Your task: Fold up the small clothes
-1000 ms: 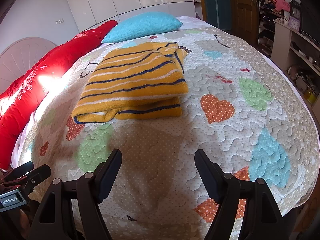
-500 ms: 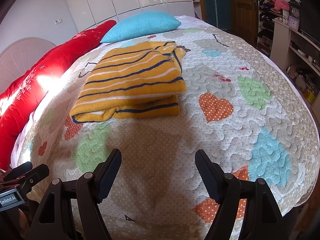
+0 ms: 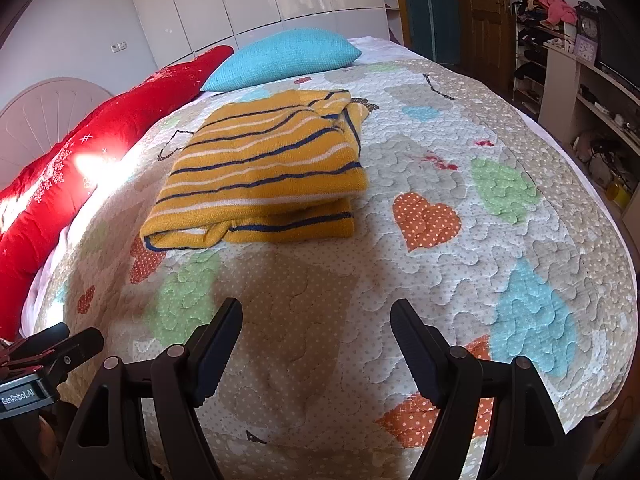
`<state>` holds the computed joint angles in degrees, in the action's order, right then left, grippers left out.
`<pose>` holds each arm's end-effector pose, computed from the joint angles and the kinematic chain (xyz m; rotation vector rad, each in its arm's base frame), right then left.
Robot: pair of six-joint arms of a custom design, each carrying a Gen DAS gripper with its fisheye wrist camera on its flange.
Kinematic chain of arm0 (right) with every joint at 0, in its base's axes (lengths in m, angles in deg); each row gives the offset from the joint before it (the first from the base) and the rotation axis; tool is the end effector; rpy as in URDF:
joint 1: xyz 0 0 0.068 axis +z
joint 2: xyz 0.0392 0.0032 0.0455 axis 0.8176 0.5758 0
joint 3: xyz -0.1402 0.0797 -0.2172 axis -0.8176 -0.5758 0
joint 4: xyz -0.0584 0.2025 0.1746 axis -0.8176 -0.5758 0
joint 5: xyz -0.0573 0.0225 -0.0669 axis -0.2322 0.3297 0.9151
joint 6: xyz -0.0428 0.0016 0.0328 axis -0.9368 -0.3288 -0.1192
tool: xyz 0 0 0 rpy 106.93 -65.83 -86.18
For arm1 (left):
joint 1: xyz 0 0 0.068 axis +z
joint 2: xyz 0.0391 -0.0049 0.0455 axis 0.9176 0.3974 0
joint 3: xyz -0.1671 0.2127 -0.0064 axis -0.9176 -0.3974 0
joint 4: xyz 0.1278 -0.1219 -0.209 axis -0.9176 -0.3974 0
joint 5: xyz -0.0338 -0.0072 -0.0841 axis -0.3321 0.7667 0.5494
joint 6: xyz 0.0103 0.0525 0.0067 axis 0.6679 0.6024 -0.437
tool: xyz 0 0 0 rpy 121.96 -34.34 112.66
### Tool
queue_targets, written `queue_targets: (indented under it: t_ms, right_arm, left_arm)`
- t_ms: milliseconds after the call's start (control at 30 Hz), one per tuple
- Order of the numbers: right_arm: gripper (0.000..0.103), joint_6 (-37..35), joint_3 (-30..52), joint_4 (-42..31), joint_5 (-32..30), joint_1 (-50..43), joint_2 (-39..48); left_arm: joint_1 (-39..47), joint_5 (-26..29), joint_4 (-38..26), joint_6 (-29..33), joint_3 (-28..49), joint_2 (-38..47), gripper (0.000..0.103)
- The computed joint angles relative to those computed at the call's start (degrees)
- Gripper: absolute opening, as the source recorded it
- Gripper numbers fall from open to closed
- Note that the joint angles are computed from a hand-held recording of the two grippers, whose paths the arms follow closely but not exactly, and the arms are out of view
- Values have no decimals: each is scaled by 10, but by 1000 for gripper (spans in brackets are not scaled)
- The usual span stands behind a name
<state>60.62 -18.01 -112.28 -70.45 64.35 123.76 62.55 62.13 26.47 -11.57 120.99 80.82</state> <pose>0.2518 0.0408 0.2573 0.1262 2.4486 0.1354 0.2904 -0.0227 0.2244 -0.1175 2.5643 -0.1779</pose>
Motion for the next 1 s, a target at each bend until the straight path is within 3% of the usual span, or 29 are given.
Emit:
queue_targets:
  t_ms: [700,1000]
  right_arm:
    - [83,-69,51,22,-21,-98,43]
    - [84,-91,51,22,-8,-110,47]
  left_arm:
    - [-92,-44,-54,-37,124,108,103]
    - [-125,-68,-49,-27,135,120,103]
